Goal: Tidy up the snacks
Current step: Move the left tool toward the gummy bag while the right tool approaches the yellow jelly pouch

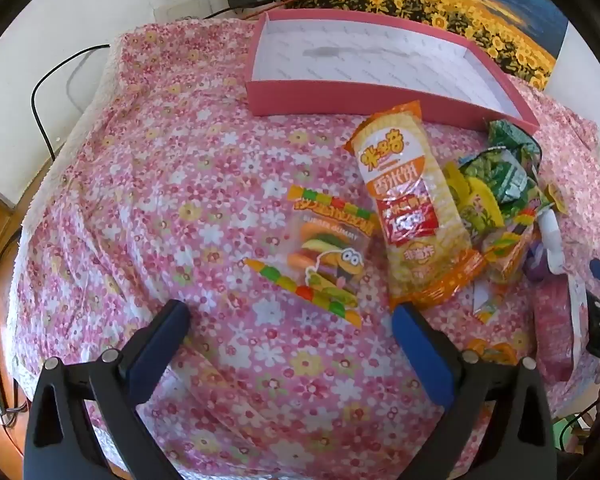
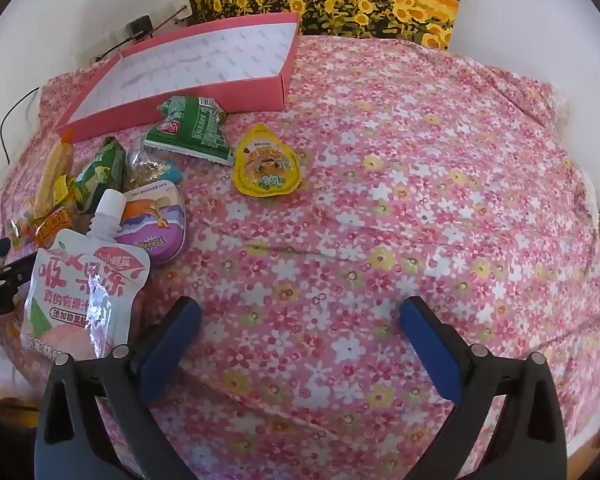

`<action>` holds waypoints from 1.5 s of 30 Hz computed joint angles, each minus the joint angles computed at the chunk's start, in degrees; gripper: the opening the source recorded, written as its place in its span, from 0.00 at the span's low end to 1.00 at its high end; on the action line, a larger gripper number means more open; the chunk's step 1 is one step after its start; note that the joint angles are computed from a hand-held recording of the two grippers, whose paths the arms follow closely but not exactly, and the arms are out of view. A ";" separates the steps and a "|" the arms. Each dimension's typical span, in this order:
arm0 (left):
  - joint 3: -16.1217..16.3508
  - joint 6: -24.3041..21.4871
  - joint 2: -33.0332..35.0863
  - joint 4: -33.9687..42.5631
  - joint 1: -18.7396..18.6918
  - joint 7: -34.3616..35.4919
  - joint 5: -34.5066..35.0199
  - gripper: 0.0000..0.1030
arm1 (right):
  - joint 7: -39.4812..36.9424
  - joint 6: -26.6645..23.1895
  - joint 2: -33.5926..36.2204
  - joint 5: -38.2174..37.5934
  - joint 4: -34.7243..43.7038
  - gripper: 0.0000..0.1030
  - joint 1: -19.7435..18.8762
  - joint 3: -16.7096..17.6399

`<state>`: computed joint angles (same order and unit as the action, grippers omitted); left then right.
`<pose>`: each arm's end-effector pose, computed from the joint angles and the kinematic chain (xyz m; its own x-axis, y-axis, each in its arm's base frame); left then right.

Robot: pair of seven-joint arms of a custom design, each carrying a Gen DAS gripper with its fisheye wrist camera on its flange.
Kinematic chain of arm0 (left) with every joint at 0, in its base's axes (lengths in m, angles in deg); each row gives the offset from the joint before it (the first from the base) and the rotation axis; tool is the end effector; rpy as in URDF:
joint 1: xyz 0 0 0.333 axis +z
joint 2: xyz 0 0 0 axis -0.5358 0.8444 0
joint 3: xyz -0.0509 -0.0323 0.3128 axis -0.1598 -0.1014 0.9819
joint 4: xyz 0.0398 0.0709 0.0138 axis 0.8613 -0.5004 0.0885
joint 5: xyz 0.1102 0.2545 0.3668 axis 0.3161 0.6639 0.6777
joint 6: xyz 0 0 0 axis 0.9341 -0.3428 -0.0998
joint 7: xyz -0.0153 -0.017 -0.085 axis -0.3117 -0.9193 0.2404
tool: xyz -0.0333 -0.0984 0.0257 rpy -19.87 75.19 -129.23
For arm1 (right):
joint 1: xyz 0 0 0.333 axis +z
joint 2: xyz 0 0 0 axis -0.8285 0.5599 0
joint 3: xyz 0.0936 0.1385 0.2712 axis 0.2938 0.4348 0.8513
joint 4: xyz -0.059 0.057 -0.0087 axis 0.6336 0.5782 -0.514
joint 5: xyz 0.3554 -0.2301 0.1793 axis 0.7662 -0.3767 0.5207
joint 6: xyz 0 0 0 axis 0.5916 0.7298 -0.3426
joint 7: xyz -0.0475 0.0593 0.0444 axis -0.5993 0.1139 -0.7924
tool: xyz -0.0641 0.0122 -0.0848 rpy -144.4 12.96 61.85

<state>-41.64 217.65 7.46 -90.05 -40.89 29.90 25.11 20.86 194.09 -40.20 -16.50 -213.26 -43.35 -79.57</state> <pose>0.4571 -0.2189 0.2581 0.0326 -0.9974 -0.0645 -0.9087 -0.0027 -0.4175 0.4759 0.1002 0.2777 0.1136 -0.9930 -0.0330 -0.9007 -0.0889 -0.4252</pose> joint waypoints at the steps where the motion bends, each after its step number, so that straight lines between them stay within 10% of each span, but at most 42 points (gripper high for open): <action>1: 0.01 0.18 -0.02 -0.06 0.01 -0.14 0.10 1.00 | -0.21 0.10 0.02 0.20 -0.01 1.00 0.10 -0.09; 45: 0.79 -0.23 1.29 1.46 -0.94 3.94 -3.65 1.00 | -0.67 -1.32 0.18 -0.02 0.48 1.00 -0.17 0.24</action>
<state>-40.85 217.42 8.75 -88.59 -41.83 33.85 21.46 20.19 192.78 -40.02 -16.52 -212.78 -43.52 -79.33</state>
